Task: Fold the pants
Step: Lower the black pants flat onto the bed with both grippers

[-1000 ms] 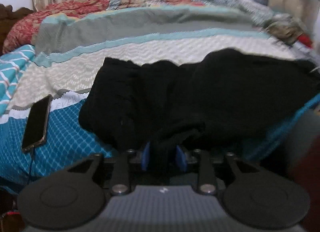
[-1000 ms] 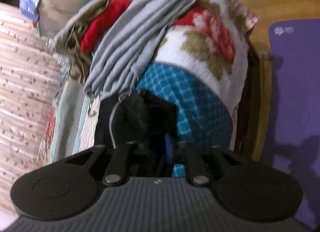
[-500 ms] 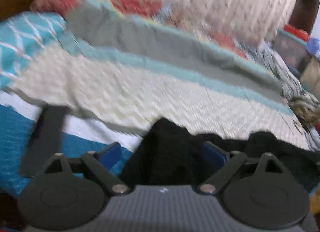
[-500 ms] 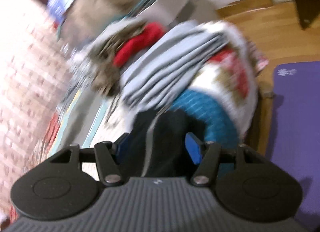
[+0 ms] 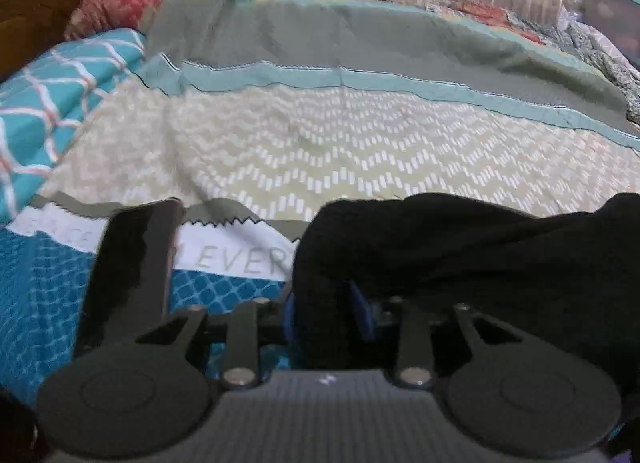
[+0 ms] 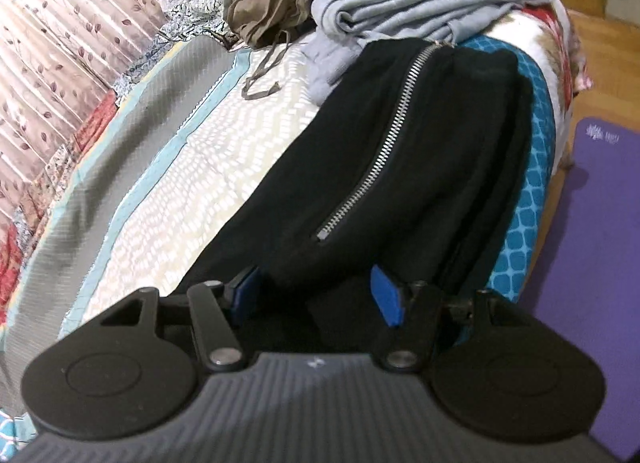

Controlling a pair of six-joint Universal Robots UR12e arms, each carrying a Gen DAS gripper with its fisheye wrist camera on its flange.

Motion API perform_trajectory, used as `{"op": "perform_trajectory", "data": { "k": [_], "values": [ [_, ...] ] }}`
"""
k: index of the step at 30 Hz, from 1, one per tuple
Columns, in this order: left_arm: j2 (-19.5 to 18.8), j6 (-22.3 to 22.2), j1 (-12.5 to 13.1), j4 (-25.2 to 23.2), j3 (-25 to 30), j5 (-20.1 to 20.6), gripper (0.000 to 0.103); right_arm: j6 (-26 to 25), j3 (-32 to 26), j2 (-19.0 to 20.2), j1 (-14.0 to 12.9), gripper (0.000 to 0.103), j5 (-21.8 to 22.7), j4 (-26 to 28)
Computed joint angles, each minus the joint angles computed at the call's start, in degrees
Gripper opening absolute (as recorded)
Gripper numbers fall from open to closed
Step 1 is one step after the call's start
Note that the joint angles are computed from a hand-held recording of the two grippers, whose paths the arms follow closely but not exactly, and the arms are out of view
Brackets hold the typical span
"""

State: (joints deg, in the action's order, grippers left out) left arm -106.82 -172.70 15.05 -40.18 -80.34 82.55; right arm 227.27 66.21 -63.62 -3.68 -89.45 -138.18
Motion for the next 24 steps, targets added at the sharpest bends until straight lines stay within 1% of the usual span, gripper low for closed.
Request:
{"op": "perform_trajectory", "data": {
  "k": [2, 4, 5, 6, 7, 8, 9, 10, 11, 12, 14, 15, 16, 17, 18, 19, 20, 21, 22, 23, 24],
  "values": [
    [1.54, -2.38, 0.92, 1.32, -1.16, -1.93, 0.050, -0.80, 0.76, -0.65, 0.02, 0.064, -0.40, -2.08],
    [3.30, -7.71, 2.23, 4.60, -2.74, -3.59, 0.050, -3.75, 1.26, -1.18, 0.23, 0.064, -0.08, -5.19],
    [3.74, -10.16, 2.71, 5.69, -3.06, -4.44, 0.049, -5.90, 1.30, -1.28, 0.30, 0.064, 1.31, -6.56],
    [4.09, -12.85, 3.23, 6.40, -2.93, -5.63, 0.046, -7.95, 1.01, -1.20, 0.42, 0.064, 3.00, -7.33],
    [4.41, -14.75, 3.80, 7.29, -2.90, -7.70, 0.046, -9.75, 0.65, -0.98, 0.45, 0.064, 5.40, -7.90],
    [4.65, -15.90, 4.38, 8.49, -2.93, -10.80, 0.046, -11.33, 0.28, -0.76, 0.40, 0.064, 8.70, -8.27],
    [4.84, -16.40, 4.64, 10.08, -3.04, -13.94, 0.046, -13.05, -0.44, -0.28, 0.45, 0.064, 13.03, -8.41],
    [4.91, -15.92, 4.55, 11.55, -3.06, -16.97, 0.046, -14.67, -1.07, 0.20, 0.59, 0.063, 16.46, -8.42],
    [4.74, -15.07, 4.35, 12.05, -2.82, -19.46, 0.046, -16.51, -1.80, 0.74, 0.84, 0.063, 19.81, -8.09],
    [4.37, -13.70, 4.01, 11.28, -2.25, -22.52, 0.046, -19.18, -2.85, 1.46, 1.14, 0.063, 24.12, -6.83],
    [3.38, -10.11, 3.08, 8.14, -1.01, -26.85, 0.044, -24.79, -4.57, 2.54, 1.79, 0.062, 30.38, -3.39],
    [3.03, -7.77, 2.40, 6.26, -0.65, -27.26, 0.044, -28.18, -5.30, 2.95, 2.15, 0.062, 32.84, -1.20],
    [2.81, -5.56, 1.74, 4.16, -0.44, -26.65, 0.042, -31.63, -5.93, 3.24, 2.48, 0.062, 34.86, 1.55],
    [2.61, -3.48, 1.20, 1.37, -0.23, -25.69, 0.038, -34.05, -6.32, 3.42, 2.72, 0.062, 36.11, 4.02],
    [2.53, -1.96, 0.90, -1.48, -0.08, -24.66, 0.033, -36.15, -6.77, 3.75, 2.90, 0.062, 37.18, 6.69],
    [2.38, -0.12, 0.42, -5.52, 0.38, -21.81, 0.031, -37.48, -6.94, 3.93, 2.99, 0.062, 37.44, 8.35],
    [2.17, 1.80, -0.34, -9.91, 0.98, -16.89, 0.026, -38.40, -6.73, 3.87, 3.21, 0.061, 36.32, 9.45],
    [2.14, 3.38, -0.76, -11.90, 0.65, -13.99, 0.024, -38.98, -6.63, 3.80, 3.44, 0.061, 33.26, 11.19],
    [2.69, 4.06, -0.72, -11.49, -0.59, -13.49, 0.023, -38.64, -6.87, 3.97, 3.58, 0.059, 30.38, 13.03],
    [3.20, 3.87, -0.54, -9.86, -1.60, -13.99, 0.023, -36.99, -6.31, 3.94, 3.24, 0.047, 29.81, 13.18],
    [3.36, 4.06, -0.76, -10.62, -1.29, -13.21, 0.023, -34.56, -5.77, 3.83, 2.70, 0.045, 31.35, 12.04]
  ]
}}
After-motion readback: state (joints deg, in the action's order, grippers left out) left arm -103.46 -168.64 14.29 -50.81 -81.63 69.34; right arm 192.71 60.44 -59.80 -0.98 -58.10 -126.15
